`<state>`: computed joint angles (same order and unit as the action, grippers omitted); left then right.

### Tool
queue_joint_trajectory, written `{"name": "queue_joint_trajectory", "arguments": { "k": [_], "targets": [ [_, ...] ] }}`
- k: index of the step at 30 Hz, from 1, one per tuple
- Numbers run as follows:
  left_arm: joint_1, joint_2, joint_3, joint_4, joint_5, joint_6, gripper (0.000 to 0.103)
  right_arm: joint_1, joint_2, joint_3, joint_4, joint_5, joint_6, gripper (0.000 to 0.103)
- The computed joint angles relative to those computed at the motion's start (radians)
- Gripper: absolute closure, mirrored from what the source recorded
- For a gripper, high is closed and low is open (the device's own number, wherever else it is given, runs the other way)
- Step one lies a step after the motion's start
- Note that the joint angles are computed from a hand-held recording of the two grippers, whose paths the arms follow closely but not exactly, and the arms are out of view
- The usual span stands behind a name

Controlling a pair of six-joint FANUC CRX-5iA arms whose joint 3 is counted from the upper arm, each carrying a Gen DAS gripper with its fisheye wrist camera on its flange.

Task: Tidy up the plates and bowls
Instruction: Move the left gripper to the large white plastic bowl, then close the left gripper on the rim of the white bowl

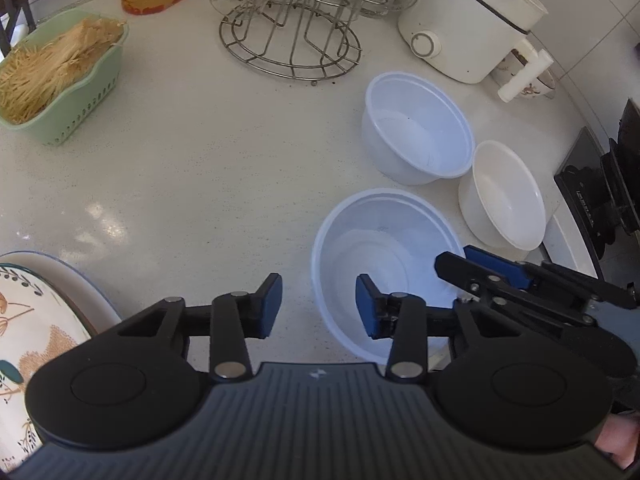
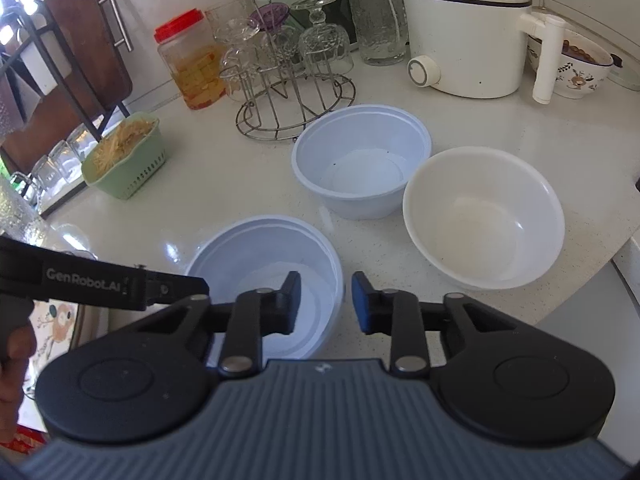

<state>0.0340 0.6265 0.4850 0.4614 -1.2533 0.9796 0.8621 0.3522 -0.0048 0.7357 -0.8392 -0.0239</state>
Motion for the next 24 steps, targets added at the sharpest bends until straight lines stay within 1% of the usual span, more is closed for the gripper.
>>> {"name": "queue_joint_trajectory", "arguments": {
  "k": [2,4,10,15,20,24],
  "targets": [
    [0.000,0.009,0.012,0.009,-0.015,0.011,0.065,-0.002,0.003,0.003,-0.007,0.006,0.010,0.078],
    [0.001,0.011,0.016,0.015,-0.019,0.028,0.065,-0.005,0.003,0.004,-0.015,0.017,0.016,0.080],
    [0.011,0.004,0.023,0.024,-0.019,0.038,0.065,-0.010,-0.001,0.006,-0.026,0.040,0.019,0.080],
    [0.036,-0.010,0.022,0.035,-0.020,0.058,0.065,-0.009,-0.002,0.019,-0.018,0.064,0.028,0.080],
    [0.062,-0.031,0.008,0.024,-0.010,0.046,0.065,-0.010,0.010,0.047,-0.021,0.104,0.075,0.080],
    [0.075,-0.037,-0.005,0.018,0.008,0.043,0.065,-0.005,0.038,0.096,-0.052,0.098,0.147,0.080]
  ]
}}
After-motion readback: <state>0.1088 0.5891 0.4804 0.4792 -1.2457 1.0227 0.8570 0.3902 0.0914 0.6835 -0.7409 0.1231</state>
